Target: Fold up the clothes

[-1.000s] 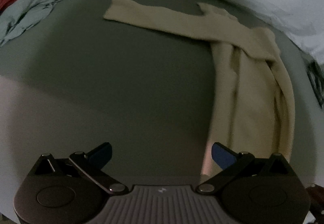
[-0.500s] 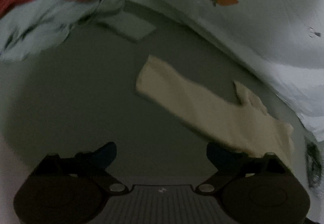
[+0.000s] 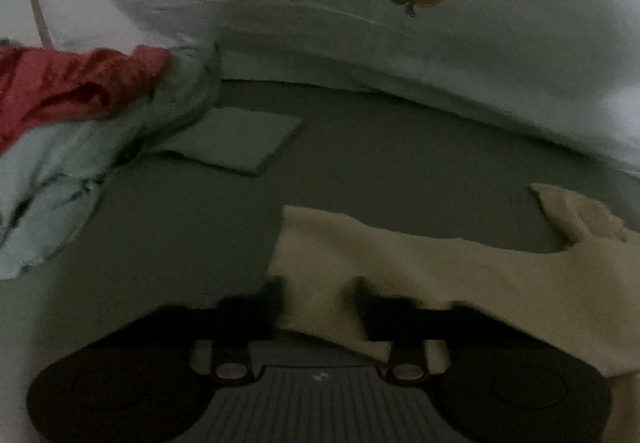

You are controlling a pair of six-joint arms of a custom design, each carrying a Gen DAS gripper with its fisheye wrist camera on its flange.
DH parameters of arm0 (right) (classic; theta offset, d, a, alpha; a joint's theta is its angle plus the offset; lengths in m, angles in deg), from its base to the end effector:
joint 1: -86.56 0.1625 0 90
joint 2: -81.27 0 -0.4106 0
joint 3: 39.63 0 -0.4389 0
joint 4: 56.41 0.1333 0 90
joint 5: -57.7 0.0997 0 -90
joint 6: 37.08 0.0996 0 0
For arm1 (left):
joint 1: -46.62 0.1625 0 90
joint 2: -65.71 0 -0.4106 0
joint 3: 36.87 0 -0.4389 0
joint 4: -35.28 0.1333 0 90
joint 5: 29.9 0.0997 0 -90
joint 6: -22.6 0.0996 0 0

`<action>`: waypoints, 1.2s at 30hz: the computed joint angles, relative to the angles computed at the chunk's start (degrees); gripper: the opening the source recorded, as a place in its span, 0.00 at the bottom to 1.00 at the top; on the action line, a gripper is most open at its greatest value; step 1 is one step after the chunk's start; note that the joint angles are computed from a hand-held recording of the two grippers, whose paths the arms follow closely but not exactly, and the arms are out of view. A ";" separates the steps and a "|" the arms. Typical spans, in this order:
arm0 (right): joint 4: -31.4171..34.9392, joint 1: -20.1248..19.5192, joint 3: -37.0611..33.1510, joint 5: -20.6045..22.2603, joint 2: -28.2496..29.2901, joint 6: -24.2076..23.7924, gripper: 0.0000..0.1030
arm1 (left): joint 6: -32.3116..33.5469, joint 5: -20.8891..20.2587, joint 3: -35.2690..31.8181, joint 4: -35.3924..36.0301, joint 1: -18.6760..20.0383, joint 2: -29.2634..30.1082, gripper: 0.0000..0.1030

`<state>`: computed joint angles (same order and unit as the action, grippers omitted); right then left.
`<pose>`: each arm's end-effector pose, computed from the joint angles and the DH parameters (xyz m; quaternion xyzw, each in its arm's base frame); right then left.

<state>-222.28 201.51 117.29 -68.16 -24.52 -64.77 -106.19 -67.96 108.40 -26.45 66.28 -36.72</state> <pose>0.1895 -0.2295 0.1843 0.3529 -0.8622 0.1966 0.3055 -0.1243 -0.2692 0.1508 -0.1349 0.7626 -0.4382 0.4563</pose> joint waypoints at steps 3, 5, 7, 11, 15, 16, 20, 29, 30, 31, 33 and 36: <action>-4.57 0.23 -0.10 -0.75 2.96 -3.23 0.51 | -1.58 -0.62 -0.30 0.46 -0.03 -2.48 0.03; -7.29 0.58 -0.05 -2.28 4.55 -5.21 0.51 | -4.21 -0.55 -0.74 1.91 -0.47 -4.49 0.03; -11.77 1.37 0.45 -4.42 6.36 -8.86 0.51 | -7.52 -0.04 -2.12 5.27 -1.86 -5.16 0.03; -16.11 1.61 1.94 -5.37 6.25 -13.54 0.51 | -15.36 3.31 -7.45 15.36 -5.93 -3.65 0.03; -26.58 2.96 2.39 -9.81 13.06 -17.92 0.51 | -29.24 6.10 -15.48 32.74 -11.39 2.69 0.02; -29.78 3.01 2.43 -10.32 14.99 -19.42 0.51 | -32.84 6.14 -17.21 36.89 -12.98 4.18 0.02; -38.64 1.04 2.54 -8.67 20.26 -24.21 0.52 | -35.50 3.15 -19.74 43.90 -14.49 8.26 0.03; -8.32 -9.62 1.71 10.19 -4.68 -4.61 0.56 | -20.65 -7.68 -10.00 25.38 -12.54 -0.12 0.03; -5.75 -12.49 1.25 14.12 -7.66 -2.27 0.56 | -20.06 -8.69 -9.14 24.47 -12.50 -0.93 0.03; -4.42 -15.34 0.51 17.31 -8.98 0.40 0.55 | -19.73 -9.54 -8.38 23.85 -12.48 -1.75 0.03; -2.32 -20.49 -1.31 23.26 -10.39 5.96 0.51 | -19.23 -10.62 -7.43 23.13 -12.19 -2.93 0.03; -4.30 -25.16 -4.65 27.20 -5.50 10.88 0.41 | -17.85 -11.01 -6.67 22.57 -10.99 -4.30 0.03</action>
<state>-226.58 176.35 112.64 -40.96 -30.02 -53.89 -124.04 -78.97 101.73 -3.88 55.29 -41.03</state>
